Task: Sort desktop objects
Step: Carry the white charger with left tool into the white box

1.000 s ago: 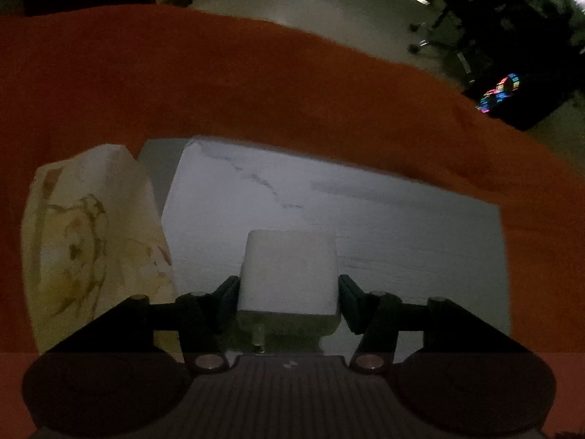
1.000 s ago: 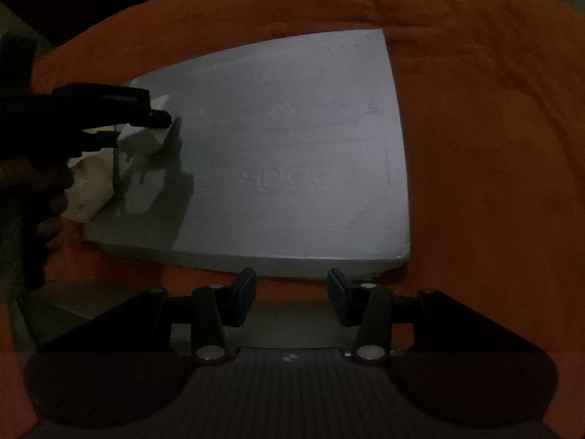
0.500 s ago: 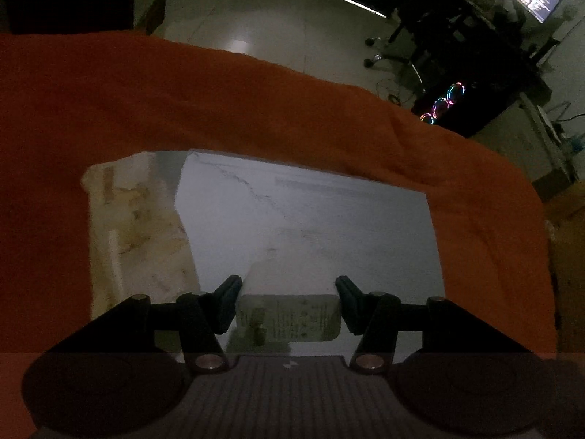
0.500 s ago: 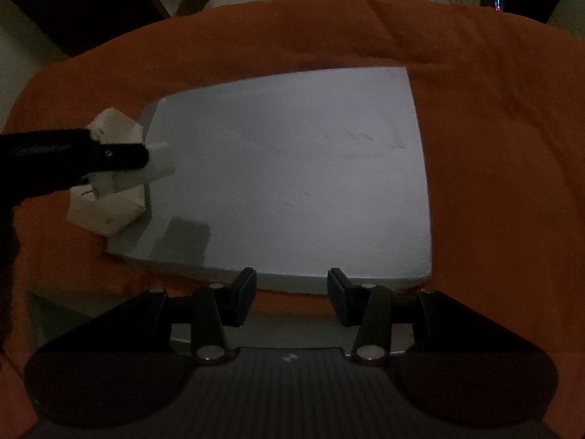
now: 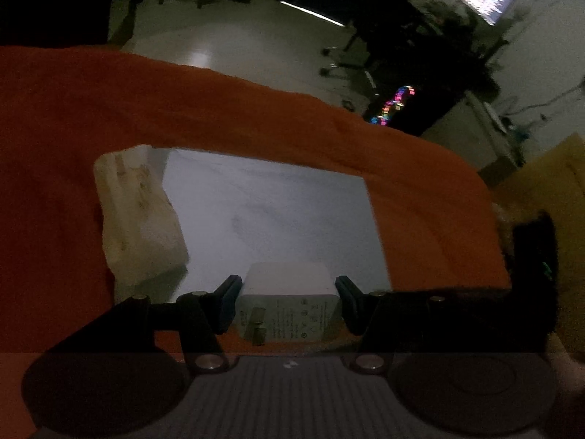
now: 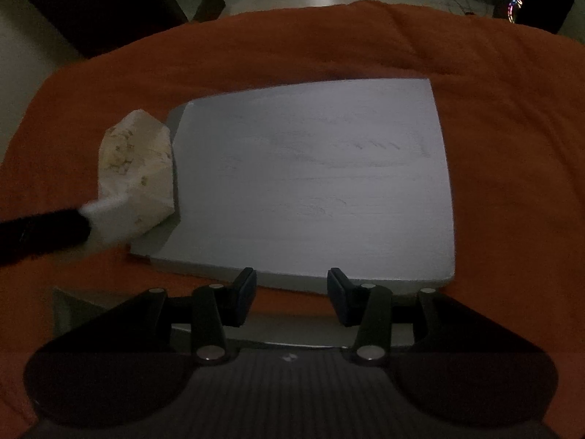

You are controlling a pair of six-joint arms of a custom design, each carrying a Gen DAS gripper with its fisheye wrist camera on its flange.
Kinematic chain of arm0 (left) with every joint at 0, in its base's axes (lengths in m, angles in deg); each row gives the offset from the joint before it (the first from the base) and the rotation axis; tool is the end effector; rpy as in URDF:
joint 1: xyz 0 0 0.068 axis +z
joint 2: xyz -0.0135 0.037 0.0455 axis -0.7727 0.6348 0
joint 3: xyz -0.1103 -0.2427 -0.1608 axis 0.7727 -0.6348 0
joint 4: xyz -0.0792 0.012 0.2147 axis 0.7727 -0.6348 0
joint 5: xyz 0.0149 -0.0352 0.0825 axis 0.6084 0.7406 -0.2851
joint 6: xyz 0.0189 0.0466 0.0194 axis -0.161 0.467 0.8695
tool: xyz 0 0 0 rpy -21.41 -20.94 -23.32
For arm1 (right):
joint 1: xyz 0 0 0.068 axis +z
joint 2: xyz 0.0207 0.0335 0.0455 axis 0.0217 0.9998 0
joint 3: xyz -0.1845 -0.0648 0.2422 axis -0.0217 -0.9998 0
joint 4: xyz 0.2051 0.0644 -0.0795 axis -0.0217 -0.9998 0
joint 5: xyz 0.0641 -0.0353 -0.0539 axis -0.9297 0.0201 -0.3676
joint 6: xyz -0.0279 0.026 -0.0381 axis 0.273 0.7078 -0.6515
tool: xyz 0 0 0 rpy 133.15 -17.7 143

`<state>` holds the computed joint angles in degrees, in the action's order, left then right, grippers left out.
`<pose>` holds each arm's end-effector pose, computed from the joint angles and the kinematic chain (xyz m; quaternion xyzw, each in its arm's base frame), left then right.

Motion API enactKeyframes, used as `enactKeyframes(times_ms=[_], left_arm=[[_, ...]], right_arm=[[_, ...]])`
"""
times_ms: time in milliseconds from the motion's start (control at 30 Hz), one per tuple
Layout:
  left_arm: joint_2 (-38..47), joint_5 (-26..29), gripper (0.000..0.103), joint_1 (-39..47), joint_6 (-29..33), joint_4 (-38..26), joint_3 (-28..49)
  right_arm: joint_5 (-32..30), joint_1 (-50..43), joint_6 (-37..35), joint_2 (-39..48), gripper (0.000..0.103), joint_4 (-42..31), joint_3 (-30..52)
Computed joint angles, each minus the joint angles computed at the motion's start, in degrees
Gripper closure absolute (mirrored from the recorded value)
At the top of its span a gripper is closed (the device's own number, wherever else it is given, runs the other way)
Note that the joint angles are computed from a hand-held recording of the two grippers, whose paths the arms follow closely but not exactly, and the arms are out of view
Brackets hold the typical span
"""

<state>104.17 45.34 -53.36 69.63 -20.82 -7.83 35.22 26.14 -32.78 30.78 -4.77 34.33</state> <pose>0.1955 -0.0218 0.2678 -0.0294 0.9499 -0.2032 0.2357 0.2084 0.1038 0.2463 -0.0592 0.9786 0.1487 0.1291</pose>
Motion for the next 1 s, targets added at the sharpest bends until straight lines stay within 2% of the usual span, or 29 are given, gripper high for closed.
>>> enactKeyframes(times_ms=[167,300,500,667,900,1000], left_arm=[[-7.31,-0.31,0.052,-3.42,0.77,-3.36,-3.59],[-9.0,-1.44,0.052,-8.4,-1.58,0.13,-9.9],[-6.84,-3.28,0.052,-18.8,-8.63,13.3,-19.98],[0.55,-7.38,0.052,-29.59,-11.41,29.13,-26.3],[12.69,-13.15,0.052,-41.95,-6.48,46.7,-29.35],[17.58,-14.45,0.052,-44.32,-5.1,50.05,-28.03]], right_arm=[[0.23,0.68,1.24,0.22,0.056,0.76,0.48],[0.19,-0.07,1.85,0.05,0.056,0.97,0.63],[-0.35,-1.89,1.53,-1.42,0.056,0.21,0.22],[-0.97,-3.1,0.06,-2.69,0.056,-1.09,-0.02],[-1.78,-3.13,-1.43,-2.75,0.056,-1.88,-0.05],[-2.35,-3.86,-2.01,-2.66,0.056,-1.75,-0.3]])
